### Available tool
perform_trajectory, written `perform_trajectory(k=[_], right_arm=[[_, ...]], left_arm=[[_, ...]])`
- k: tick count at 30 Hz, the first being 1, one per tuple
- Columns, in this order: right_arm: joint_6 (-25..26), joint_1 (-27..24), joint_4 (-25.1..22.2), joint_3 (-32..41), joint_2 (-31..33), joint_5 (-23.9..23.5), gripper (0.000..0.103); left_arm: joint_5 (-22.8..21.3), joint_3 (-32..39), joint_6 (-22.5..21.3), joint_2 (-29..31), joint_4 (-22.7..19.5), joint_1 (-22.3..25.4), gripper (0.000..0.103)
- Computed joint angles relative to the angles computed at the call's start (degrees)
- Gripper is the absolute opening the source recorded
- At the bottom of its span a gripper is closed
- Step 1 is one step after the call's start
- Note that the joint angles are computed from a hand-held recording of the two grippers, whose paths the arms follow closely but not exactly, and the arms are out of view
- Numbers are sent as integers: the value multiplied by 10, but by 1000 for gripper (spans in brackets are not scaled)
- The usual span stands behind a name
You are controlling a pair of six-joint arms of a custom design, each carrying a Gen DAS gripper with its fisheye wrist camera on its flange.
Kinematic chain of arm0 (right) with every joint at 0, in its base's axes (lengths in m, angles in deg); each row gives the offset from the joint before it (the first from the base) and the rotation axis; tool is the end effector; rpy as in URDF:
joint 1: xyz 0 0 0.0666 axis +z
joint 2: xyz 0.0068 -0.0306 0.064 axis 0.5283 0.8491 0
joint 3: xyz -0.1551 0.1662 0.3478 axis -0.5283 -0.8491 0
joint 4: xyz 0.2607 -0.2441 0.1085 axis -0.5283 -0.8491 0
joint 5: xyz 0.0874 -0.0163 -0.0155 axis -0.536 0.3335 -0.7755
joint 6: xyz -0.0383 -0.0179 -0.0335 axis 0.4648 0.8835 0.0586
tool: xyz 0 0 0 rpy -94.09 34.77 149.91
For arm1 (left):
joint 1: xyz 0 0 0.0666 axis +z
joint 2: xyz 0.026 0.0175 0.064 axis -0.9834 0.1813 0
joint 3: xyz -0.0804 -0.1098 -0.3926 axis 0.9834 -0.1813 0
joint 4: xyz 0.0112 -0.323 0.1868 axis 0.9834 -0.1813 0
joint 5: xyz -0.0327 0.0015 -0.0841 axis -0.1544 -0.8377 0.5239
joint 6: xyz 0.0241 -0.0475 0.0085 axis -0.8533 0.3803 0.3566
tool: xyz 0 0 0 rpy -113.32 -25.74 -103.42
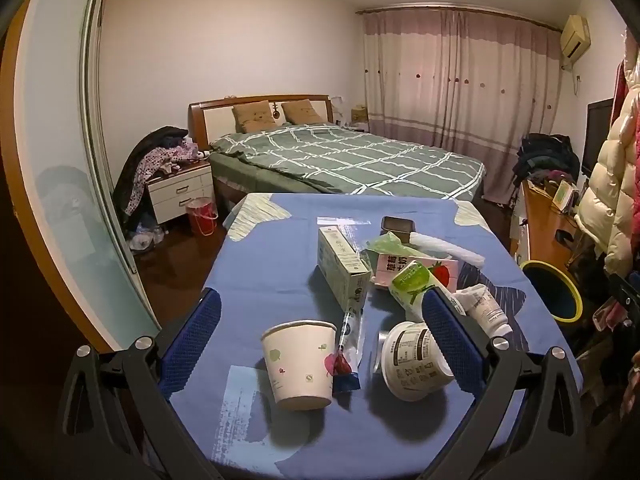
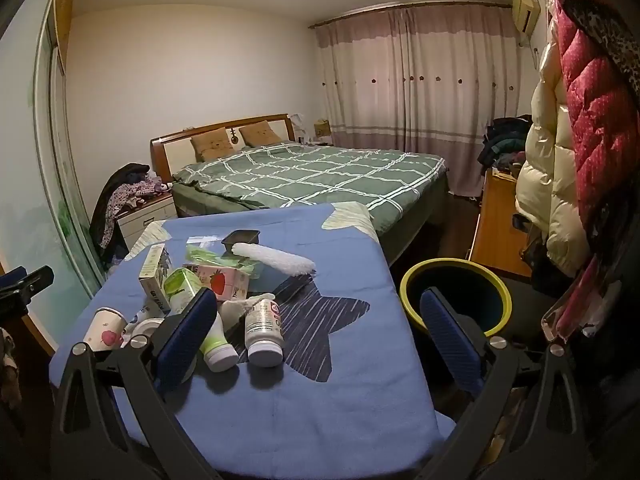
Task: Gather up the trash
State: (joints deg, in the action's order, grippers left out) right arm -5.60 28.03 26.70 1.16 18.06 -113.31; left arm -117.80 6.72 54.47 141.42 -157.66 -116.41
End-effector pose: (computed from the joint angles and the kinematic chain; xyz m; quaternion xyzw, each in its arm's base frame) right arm 0.3797 -0.0090 0.4795 -0.1734 0.8277 0.1505 0.5121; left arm 0.2438 -0.1478 0.5295 -0.2196 0.8353 0.1233 0.4888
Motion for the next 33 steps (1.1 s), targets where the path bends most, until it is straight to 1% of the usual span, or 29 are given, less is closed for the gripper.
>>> perform_trajectory(k=[2,10,33], right_arm=[[-4,-5,-4,7,6,-6,97],[-5,-1,-8,10,11,-3,97],[-7,10,-4,8,19,8,97]], left_arm=[[-1,1,2,1,-2,-2,99],[0,0,3,1,-2,-2,99],[3,-2,5,2,0,-1,99]])
